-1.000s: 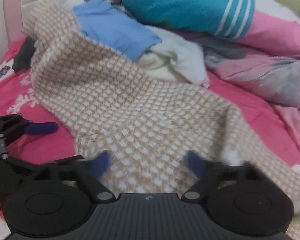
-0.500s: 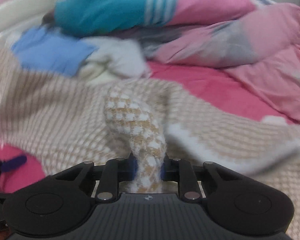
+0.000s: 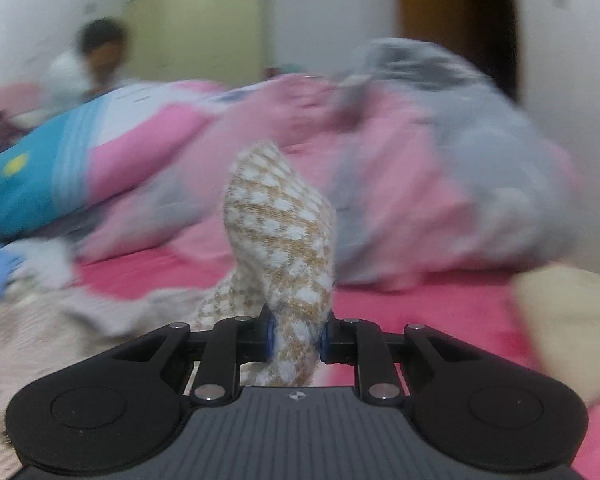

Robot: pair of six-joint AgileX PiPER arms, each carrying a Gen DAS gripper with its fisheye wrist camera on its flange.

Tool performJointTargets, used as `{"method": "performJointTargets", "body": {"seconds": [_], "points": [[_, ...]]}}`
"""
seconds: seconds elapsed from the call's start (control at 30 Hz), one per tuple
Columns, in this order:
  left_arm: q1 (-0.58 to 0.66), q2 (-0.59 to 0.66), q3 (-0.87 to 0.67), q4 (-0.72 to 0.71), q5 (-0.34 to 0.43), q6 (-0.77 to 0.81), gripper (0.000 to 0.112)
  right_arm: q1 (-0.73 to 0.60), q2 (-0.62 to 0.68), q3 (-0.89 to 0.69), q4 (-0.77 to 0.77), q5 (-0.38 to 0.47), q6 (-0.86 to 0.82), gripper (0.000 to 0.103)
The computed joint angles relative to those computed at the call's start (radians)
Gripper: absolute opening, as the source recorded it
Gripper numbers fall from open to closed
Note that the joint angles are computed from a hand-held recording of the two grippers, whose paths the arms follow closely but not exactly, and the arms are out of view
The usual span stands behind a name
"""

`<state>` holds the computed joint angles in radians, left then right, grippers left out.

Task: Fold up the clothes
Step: 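Grasp a cardigan edge with the right tool and lift it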

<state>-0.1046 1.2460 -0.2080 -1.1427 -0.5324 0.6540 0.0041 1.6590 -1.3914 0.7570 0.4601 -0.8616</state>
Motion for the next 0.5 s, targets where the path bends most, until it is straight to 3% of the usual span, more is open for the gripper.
{"method": "performJointTargets", "body": {"seconds": [0.1,0.3,0.37,0.5], "points": [[-0.001,0.003,0.001,0.004,-0.004,-0.004,0.08,-0.061,0.071,-0.115,-0.095,-0.056,0.051,0.021],[-0.037,0.017,-0.007,-0.049,-0.039,0.032,0.081,-0.093,0.212,-0.237,-0.14,-0.209,0.084,0.021],[-0.054,0.023,-0.011,-0.075,-0.055,0.05,0.082,-0.09,0.27,-0.251,-0.142,-0.214,0.087,0.021],[-0.075,0.03,-0.019,-0.119,-0.076,0.086,0.083,-0.069,0.359,-0.216,-0.107,-0.136,-0.024,0.027]]}}
